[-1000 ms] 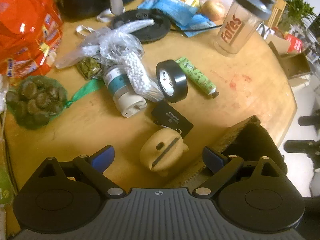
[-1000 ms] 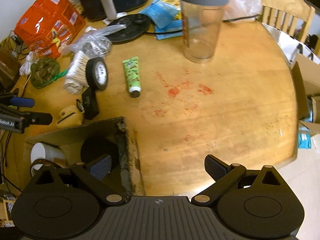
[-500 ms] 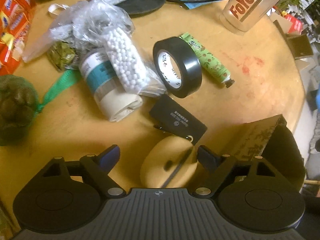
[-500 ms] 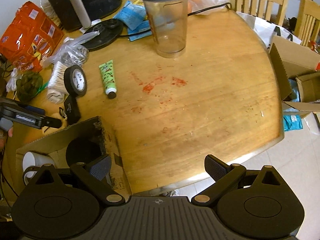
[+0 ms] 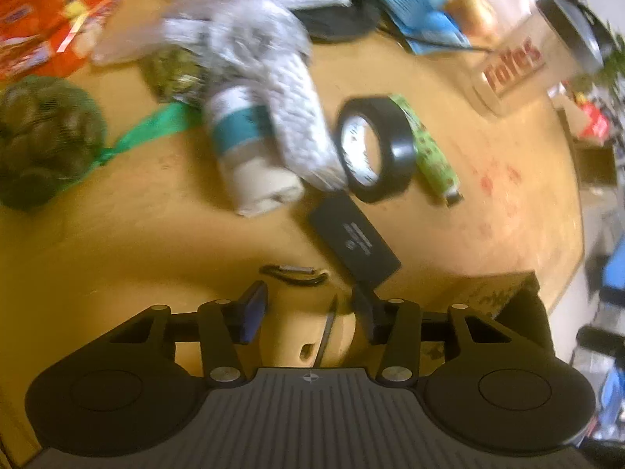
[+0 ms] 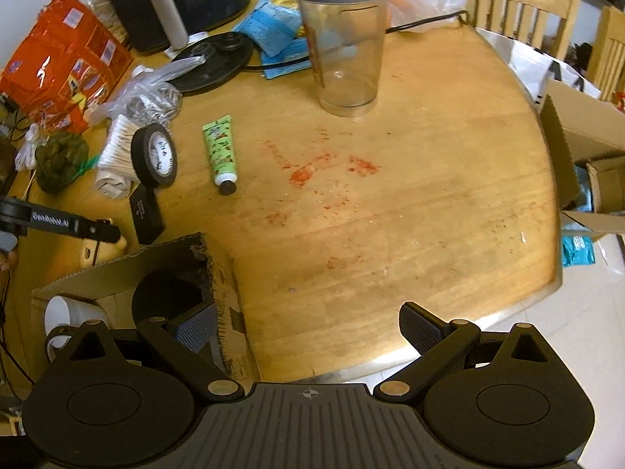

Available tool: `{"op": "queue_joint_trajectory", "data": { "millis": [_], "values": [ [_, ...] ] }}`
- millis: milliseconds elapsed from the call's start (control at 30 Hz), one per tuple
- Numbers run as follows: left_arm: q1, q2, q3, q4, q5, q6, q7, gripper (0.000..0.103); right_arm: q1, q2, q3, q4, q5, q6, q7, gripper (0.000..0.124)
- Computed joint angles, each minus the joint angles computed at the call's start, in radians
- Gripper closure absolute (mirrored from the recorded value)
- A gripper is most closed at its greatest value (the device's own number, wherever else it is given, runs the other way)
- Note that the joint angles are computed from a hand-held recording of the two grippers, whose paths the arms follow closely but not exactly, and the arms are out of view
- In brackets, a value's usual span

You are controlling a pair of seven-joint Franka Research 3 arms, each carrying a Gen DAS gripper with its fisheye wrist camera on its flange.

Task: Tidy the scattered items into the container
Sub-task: 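Move the left tool to the yellow pig-shaped dispenser and close on it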

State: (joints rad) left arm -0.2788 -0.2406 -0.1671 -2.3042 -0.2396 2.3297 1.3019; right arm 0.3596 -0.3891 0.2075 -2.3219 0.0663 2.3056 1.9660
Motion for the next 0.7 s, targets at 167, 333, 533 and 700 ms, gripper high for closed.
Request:
{"op": "queue_joint_trajectory", "data": {
  "millis": [167, 333, 533, 700],
  "values": [
    [0.006, 0.025, 0.011, 0.013, -0.030, -0.016, 0.002, 0.047, 0.009, 0.023, -0.004, 0.015, 0.009, 0.004, -0.021, 0.025],
    [0.005, 0.045, -0.006, 0.030, -0.021, -0.030, 0.021, 0.047, 0.018, 0.033, -0.006, 0.022, 0.020, 0.011, -0.039, 0.025],
    [-0.008, 0.044, -0.005, 0.044, -0.033, -0.059, 0.123, 0.025, 0.013, 0.023, -0.008, 0.013, 0.023, 0.013, -0.036, 0.025],
    [0.009, 0.104, -0.010, 0.112, -0.012, -0.173, 0.134, 0.025, 0.004, 0.009, -0.010, -0.001, 0.023, 0.013, -0.021, 0.025]
  ]
}}
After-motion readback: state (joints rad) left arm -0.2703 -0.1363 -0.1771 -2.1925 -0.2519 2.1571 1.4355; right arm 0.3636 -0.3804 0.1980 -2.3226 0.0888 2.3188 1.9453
